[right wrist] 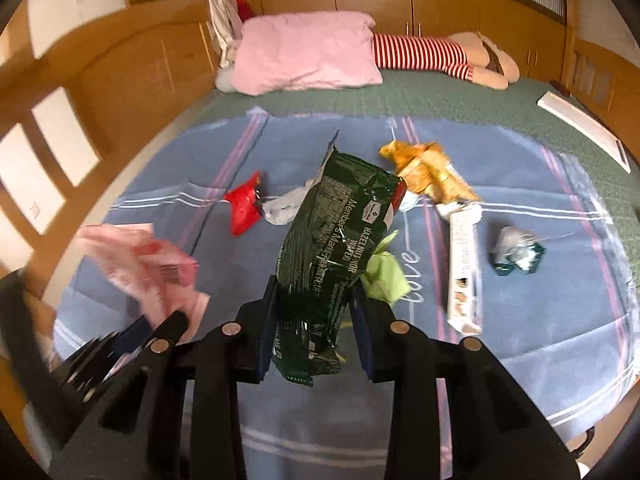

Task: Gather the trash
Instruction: 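Carry the pink bag and green packet over the bin and open both tools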

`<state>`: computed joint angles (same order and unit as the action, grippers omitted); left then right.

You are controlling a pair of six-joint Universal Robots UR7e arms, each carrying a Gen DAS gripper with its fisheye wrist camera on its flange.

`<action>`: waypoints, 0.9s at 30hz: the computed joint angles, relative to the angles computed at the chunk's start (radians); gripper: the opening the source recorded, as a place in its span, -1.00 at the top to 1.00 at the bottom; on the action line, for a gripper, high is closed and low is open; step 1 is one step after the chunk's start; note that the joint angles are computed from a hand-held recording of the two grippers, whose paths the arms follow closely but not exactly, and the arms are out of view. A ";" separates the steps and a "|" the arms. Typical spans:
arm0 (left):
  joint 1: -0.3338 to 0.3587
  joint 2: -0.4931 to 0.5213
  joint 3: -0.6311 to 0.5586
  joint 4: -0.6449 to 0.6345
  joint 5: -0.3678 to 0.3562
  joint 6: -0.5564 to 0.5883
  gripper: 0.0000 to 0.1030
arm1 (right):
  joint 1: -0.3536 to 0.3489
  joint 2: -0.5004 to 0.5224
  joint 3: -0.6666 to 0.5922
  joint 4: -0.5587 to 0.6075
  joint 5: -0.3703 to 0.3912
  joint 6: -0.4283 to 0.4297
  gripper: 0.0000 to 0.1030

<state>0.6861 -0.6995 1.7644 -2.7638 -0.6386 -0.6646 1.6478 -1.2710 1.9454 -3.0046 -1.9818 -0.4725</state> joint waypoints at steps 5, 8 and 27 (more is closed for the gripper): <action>-0.009 0.008 0.009 -0.088 -0.065 0.117 0.35 | -0.007 -0.152 0.087 0.056 0.056 -0.050 0.33; -0.025 0.011 0.030 -0.179 -0.101 0.205 0.35 | -0.021 -0.244 0.146 0.076 0.059 -0.069 0.33; -0.145 0.017 0.123 -0.242 -0.296 0.203 0.35 | -0.234 -0.591 0.368 0.317 -0.030 -0.055 0.30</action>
<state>0.5415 -0.6827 1.8877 -3.0055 -0.9343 -0.4616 1.4137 -1.8623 2.3139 -2.6872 -2.0118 -0.5274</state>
